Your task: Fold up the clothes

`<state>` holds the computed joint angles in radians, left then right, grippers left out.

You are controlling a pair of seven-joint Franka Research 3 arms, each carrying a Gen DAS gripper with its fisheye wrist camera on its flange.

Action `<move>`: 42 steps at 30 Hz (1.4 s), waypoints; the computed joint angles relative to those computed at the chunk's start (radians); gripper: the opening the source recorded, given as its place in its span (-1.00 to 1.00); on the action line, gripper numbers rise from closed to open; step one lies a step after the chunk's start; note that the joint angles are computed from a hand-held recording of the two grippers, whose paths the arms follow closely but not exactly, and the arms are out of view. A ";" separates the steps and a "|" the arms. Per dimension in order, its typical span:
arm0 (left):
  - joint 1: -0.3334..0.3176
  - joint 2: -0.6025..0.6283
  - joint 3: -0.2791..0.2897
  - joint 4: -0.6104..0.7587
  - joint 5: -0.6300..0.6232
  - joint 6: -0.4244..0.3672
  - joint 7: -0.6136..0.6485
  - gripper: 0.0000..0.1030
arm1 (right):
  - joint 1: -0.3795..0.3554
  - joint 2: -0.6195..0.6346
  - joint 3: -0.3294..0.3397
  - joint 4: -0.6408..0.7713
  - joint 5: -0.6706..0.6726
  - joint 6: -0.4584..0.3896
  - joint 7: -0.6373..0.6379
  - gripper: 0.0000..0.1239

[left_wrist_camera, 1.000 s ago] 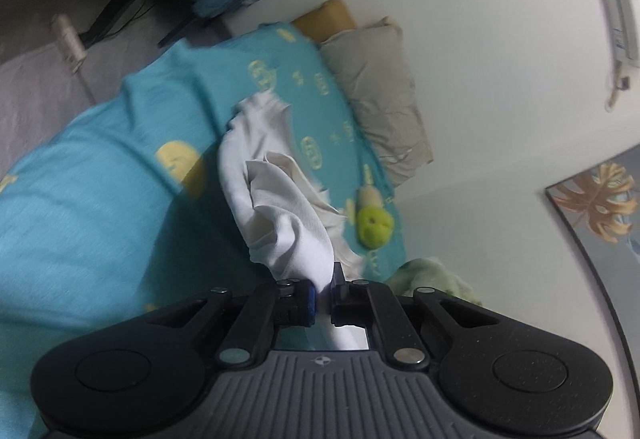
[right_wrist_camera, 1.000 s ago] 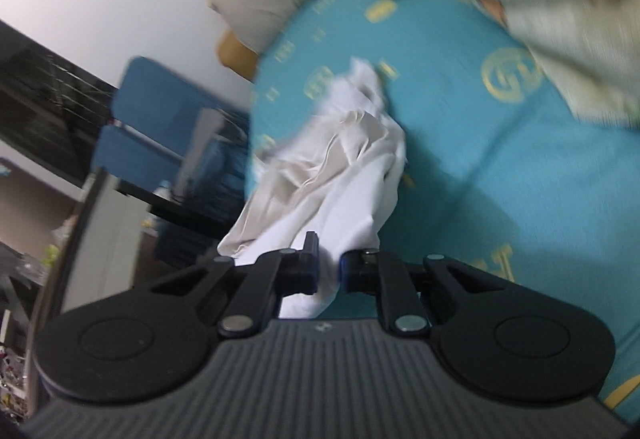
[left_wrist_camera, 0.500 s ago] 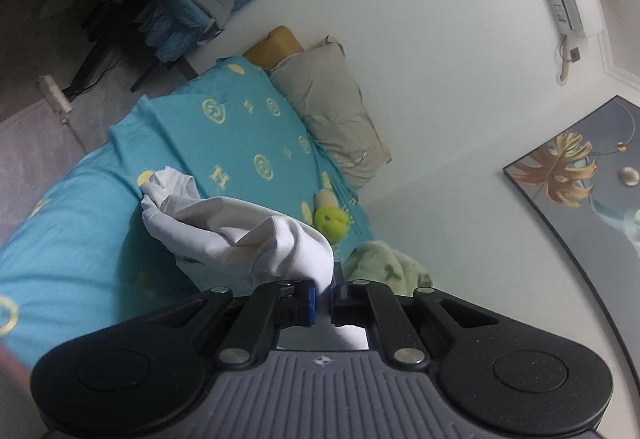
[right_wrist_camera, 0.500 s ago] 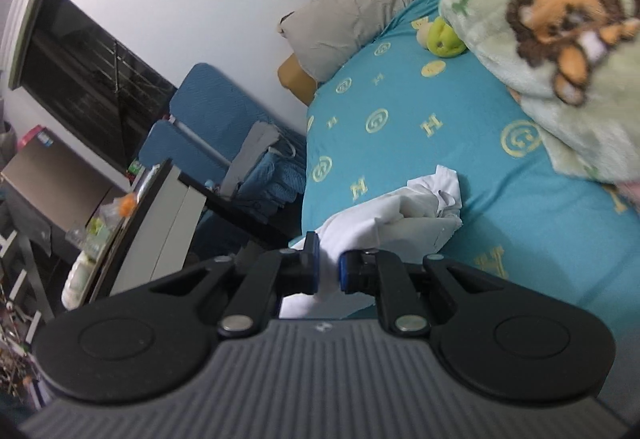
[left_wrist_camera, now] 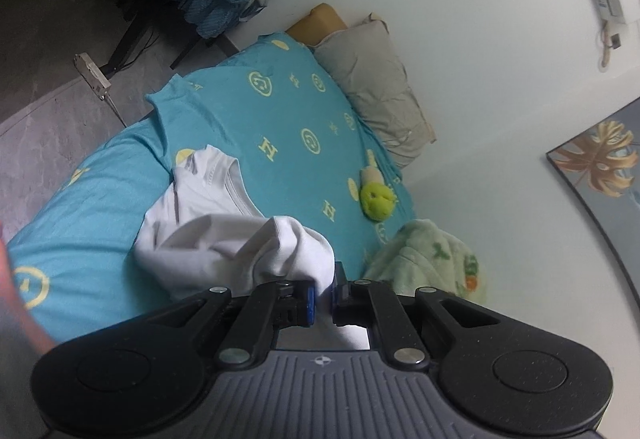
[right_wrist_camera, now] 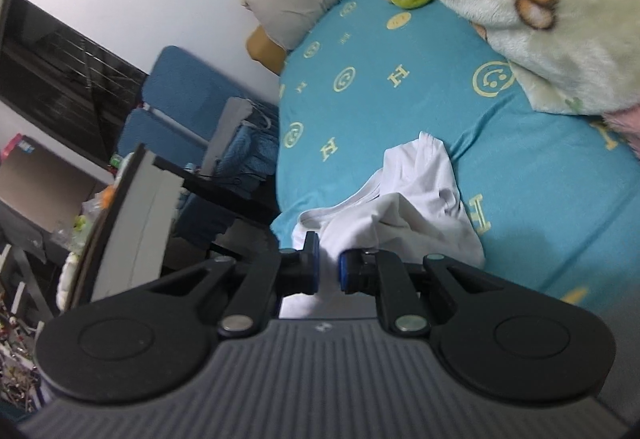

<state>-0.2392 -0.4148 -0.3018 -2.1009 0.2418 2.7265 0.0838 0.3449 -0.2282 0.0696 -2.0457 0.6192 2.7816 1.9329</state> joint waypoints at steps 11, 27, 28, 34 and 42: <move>0.035 0.389 0.072 0.256 0.023 0.044 0.169 -0.84 | -0.069 0.426 0.011 0.393 0.012 -0.096 0.009 -0.79; 0.069 0.609 0.108 0.342 -0.116 0.144 0.506 -0.84 | -0.128 0.679 0.063 0.628 0.097 -0.150 -0.137 -0.78; 0.066 0.617 0.111 0.345 -0.103 0.146 0.510 -0.84 | -0.127 0.683 0.062 0.627 0.088 -0.150 -0.125 -0.79; 0.043 0.605 0.128 0.343 -0.006 0.130 0.523 -0.74 | -0.136 0.658 0.078 0.585 0.086 -0.119 -0.144 -0.77; -0.059 0.580 0.183 0.374 0.413 0.044 0.378 0.56 | -0.157 0.609 0.130 0.549 0.165 -0.065 -0.357 0.46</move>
<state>-0.2984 0.1647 -0.1184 -1.7267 0.6553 2.7702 0.4614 0.1876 0.3809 0.1999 -1.4968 0.7845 2.7164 1.5760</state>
